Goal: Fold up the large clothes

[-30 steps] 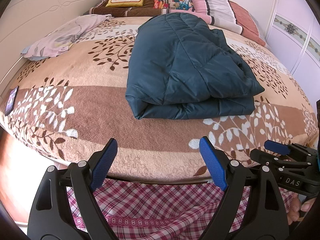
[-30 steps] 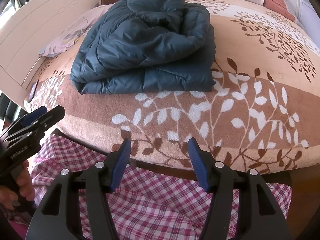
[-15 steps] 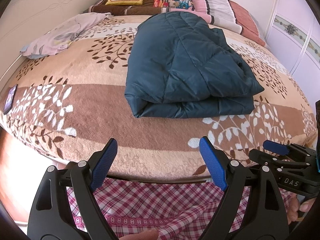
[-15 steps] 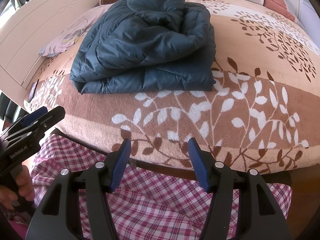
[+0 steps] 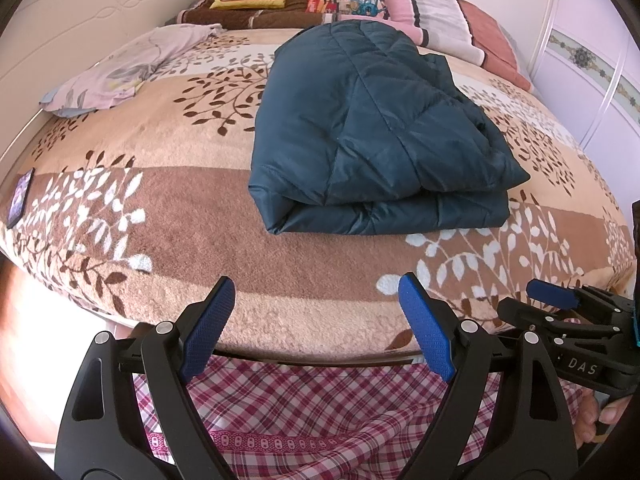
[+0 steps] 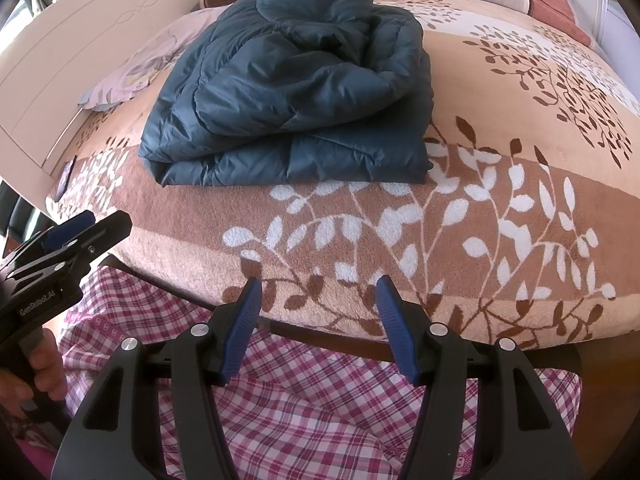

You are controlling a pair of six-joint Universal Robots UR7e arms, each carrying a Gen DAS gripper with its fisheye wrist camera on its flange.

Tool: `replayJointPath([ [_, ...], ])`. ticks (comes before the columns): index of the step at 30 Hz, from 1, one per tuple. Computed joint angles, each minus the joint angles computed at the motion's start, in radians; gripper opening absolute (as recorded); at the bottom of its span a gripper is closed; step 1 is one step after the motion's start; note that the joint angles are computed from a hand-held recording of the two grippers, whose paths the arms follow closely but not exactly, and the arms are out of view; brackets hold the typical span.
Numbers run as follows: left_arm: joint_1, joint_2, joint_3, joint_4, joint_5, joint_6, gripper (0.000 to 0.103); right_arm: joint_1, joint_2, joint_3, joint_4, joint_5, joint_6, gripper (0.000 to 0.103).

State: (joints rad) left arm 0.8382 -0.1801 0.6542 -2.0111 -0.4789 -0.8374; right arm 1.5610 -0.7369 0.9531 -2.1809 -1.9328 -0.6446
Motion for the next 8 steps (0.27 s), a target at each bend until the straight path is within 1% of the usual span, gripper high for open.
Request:
replayJointPath([
  [3, 0.002, 0.002, -0.01, 0.029, -0.005, -0.015, 0.083, 0.0, 0.004, -0.008, 0.004, 0.0, 0.0, 0.058],
  [8, 0.004, 0.0, -0.009, 0.031, -0.009, -0.016, 0.083, 0.0, 0.002, -0.005, 0.003, 0.0, -0.001, 0.058],
])
